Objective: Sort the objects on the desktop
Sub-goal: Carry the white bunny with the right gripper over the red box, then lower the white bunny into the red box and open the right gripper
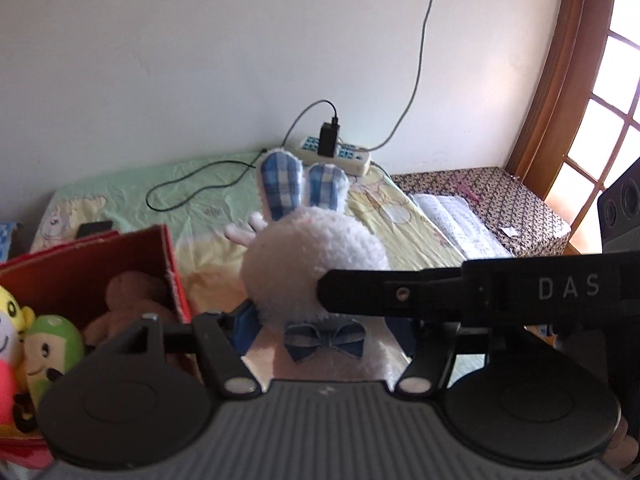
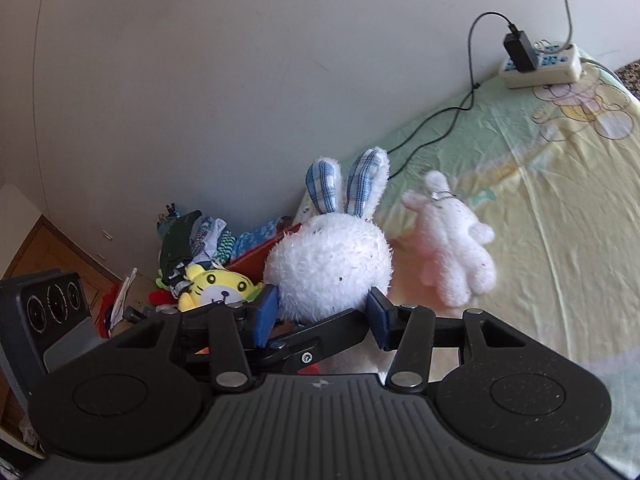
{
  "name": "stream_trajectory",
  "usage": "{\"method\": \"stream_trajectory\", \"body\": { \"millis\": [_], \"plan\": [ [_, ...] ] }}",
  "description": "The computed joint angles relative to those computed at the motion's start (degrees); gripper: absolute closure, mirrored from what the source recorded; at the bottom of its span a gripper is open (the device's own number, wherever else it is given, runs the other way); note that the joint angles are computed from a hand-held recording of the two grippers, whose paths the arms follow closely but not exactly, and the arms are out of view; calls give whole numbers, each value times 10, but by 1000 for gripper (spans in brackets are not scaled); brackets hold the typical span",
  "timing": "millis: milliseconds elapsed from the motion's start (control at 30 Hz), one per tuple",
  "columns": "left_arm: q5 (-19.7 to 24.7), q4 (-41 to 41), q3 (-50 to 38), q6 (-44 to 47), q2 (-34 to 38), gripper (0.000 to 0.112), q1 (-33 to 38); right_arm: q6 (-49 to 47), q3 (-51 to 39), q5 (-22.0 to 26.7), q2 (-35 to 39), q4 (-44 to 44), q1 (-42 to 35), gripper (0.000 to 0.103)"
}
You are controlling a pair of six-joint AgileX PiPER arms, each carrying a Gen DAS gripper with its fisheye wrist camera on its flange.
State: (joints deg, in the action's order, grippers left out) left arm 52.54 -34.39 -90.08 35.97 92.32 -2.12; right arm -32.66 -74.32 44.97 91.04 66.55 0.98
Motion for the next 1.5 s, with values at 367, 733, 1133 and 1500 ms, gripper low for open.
{"method": "stream_trajectory", "body": {
  "millis": [367, 733, 1133, 1500],
  "plan": [
    [35, -78, -23, 111, 22, 44, 143, 32, -86, -118, 66, -15, 148, 52],
    [43, -80, -40, 111, 96, 44, 191, 79, -158, -178, 156, -115, 226, 53],
    [49, -49, -66, 105, 137, 44, 191, 146, -210, -167, 202, -201, 241, 54],
    [37, -37, -22, 176, 115, 40, 170, 280, -232, -99, 187, -377, 253, 49]
  ]
}}
